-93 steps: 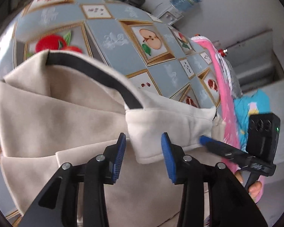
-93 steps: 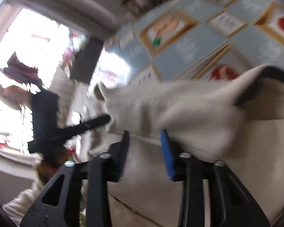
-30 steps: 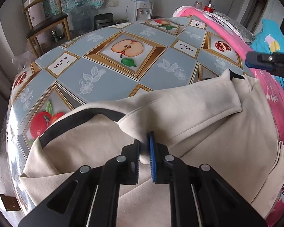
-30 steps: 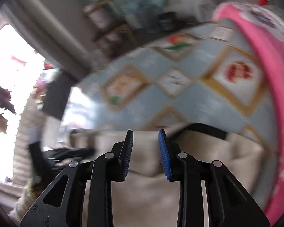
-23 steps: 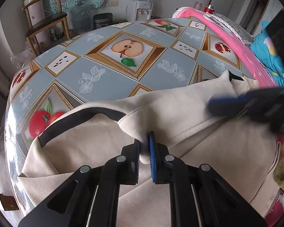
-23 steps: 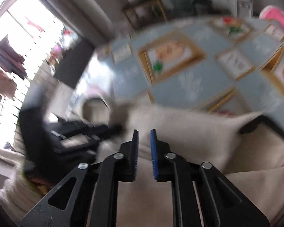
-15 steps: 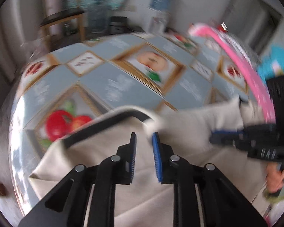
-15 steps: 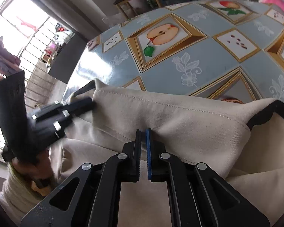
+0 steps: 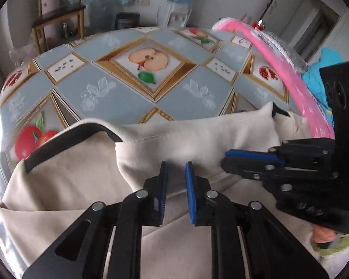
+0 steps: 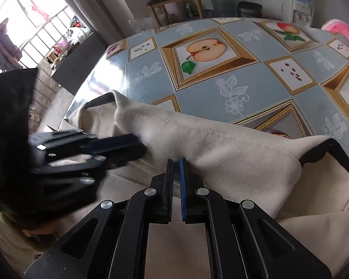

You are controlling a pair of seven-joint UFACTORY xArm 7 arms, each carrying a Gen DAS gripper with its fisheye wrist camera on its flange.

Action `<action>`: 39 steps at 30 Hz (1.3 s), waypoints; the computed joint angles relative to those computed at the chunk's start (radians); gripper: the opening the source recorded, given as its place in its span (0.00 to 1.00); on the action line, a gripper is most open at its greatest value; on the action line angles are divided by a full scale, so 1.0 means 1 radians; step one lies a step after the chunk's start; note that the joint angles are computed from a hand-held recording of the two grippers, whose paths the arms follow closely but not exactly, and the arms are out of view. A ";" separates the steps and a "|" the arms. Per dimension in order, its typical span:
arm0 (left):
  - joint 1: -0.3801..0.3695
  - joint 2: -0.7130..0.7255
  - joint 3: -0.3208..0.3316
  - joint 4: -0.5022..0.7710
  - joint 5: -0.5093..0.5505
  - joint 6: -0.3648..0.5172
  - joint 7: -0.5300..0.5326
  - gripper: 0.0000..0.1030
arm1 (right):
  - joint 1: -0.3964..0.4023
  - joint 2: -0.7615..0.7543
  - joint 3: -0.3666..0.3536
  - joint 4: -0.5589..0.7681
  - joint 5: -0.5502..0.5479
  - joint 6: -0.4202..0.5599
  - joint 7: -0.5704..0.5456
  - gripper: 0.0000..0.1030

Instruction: Fold large clothes

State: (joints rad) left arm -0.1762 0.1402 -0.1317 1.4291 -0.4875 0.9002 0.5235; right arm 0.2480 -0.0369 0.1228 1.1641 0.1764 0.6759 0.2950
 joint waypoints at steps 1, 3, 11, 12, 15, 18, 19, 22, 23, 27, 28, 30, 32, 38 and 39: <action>0.000 -0.007 0.000 -0.009 -0.004 -0.008 0.004 0.14 | -0.001 -0.004 -0.003 0.001 0.019 0.008 -0.006 0.04; 0.002 -0.010 0.001 -0.011 -0.007 -0.006 0.011 0.14 | -0.012 -0.037 -0.015 -0.016 0.048 0.018 -0.007 0.18; 0.007 -0.015 0.002 -0.034 -0.043 -0.029 0.048 0.14 | -0.069 -0.201 -0.115 -0.179 0.201 0.006 0.039 0.45; 0.007 -0.020 0.002 -0.042 -0.048 -0.038 0.054 0.14 | -0.060 -0.188 -0.130 -0.177 0.256 0.019 -0.002 0.45; 0.005 -0.027 0.001 -0.058 -0.058 -0.058 0.069 0.14 | -0.063 -0.130 -0.117 -0.148 0.290 0.052 -0.058 0.33; 0.003 -0.033 0.002 -0.068 -0.064 -0.072 0.078 0.14 | -0.055 -0.101 -0.106 -0.118 0.255 0.044 -0.051 0.08; 0.001 -0.033 0.002 -0.069 -0.059 -0.078 0.076 0.14 | -0.080 -0.090 -0.071 -0.099 0.194 0.043 -0.017 0.06; -0.006 -0.016 0.000 -0.051 -0.040 -0.087 0.055 0.14 | -0.085 -0.041 -0.022 -0.023 -0.062 0.070 0.111 0.06; -0.006 -0.011 0.000 -0.046 -0.039 -0.086 0.052 0.14 | -0.096 -0.017 0.006 0.004 -0.150 0.086 0.154 0.06; -0.005 -0.023 -0.003 -0.065 -0.037 -0.105 0.070 0.14 | -0.069 -0.027 -0.014 -0.026 -0.247 0.063 0.170 0.09; -0.005 -0.025 -0.003 -0.068 -0.038 -0.107 0.072 0.14 | -0.067 -0.043 -0.015 -0.048 -0.244 0.053 0.169 0.10; -0.006 -0.027 -0.003 -0.071 -0.039 -0.109 0.074 0.14 | -0.064 -0.064 -0.020 -0.078 -0.210 0.038 0.161 0.12; -0.007 -0.026 -0.002 -0.071 -0.039 -0.111 0.075 0.14 | -0.067 -0.080 -0.020 -0.092 -0.208 0.042 0.168 0.20; -0.007 -0.026 -0.003 -0.073 -0.049 -0.114 0.077 0.14 | -0.093 -0.155 0.008 -0.091 -0.355 0.060 0.333 0.36; -0.008 -0.025 -0.004 -0.074 -0.048 -0.118 0.077 0.14 | -0.095 -0.168 0.013 -0.093 -0.370 0.037 0.351 0.37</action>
